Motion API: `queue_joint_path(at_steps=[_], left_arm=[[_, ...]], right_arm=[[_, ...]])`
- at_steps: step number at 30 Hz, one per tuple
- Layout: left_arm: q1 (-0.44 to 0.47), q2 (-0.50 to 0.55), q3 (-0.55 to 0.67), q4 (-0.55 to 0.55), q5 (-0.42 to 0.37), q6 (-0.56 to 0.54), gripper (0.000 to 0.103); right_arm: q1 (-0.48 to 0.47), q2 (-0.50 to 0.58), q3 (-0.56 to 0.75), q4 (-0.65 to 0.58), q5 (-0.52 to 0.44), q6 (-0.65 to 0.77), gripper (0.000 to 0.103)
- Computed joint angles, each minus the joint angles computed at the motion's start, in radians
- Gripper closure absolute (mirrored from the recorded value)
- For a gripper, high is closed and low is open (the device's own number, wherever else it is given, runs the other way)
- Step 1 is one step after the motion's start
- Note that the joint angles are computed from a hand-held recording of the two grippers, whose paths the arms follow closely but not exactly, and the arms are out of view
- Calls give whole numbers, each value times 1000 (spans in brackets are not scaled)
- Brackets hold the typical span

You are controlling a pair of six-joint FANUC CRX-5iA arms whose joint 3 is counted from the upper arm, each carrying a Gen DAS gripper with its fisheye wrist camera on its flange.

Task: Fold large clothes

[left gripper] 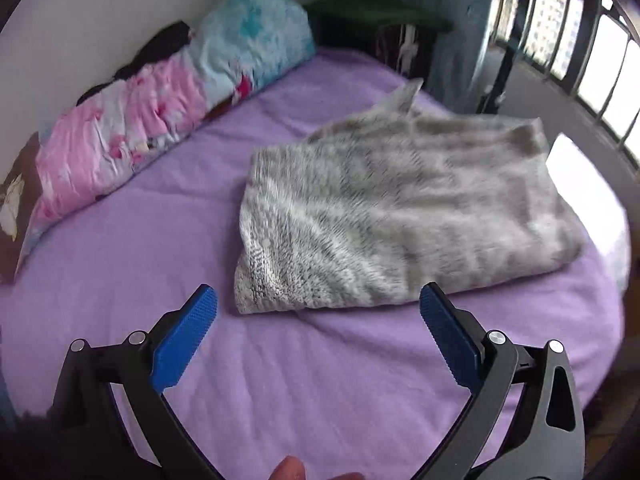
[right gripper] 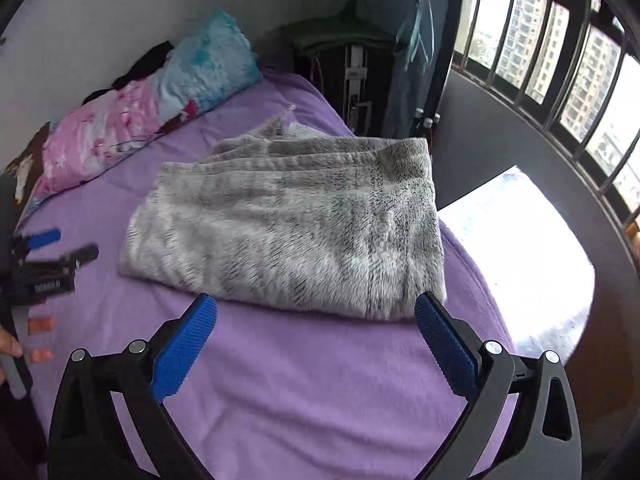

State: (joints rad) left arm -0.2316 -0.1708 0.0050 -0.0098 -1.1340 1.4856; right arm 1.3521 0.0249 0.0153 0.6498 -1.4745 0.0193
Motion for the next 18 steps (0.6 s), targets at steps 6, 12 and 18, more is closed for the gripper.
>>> queue_joint_path(at_steps=[6, 12, 18], left_arm=[[52, -109, 86, 60, -183, -35, 6], [182, -197, 174, 146, -389, -129, 6], [382, -262, 305, 280, -559, -288, 6]], right_arm=[[160, 83, 229, 70, -278, 7, 5], [272, 180, 468, 119, -446, -20, 6], [371, 309, 729, 167, -617, -15, 5]])
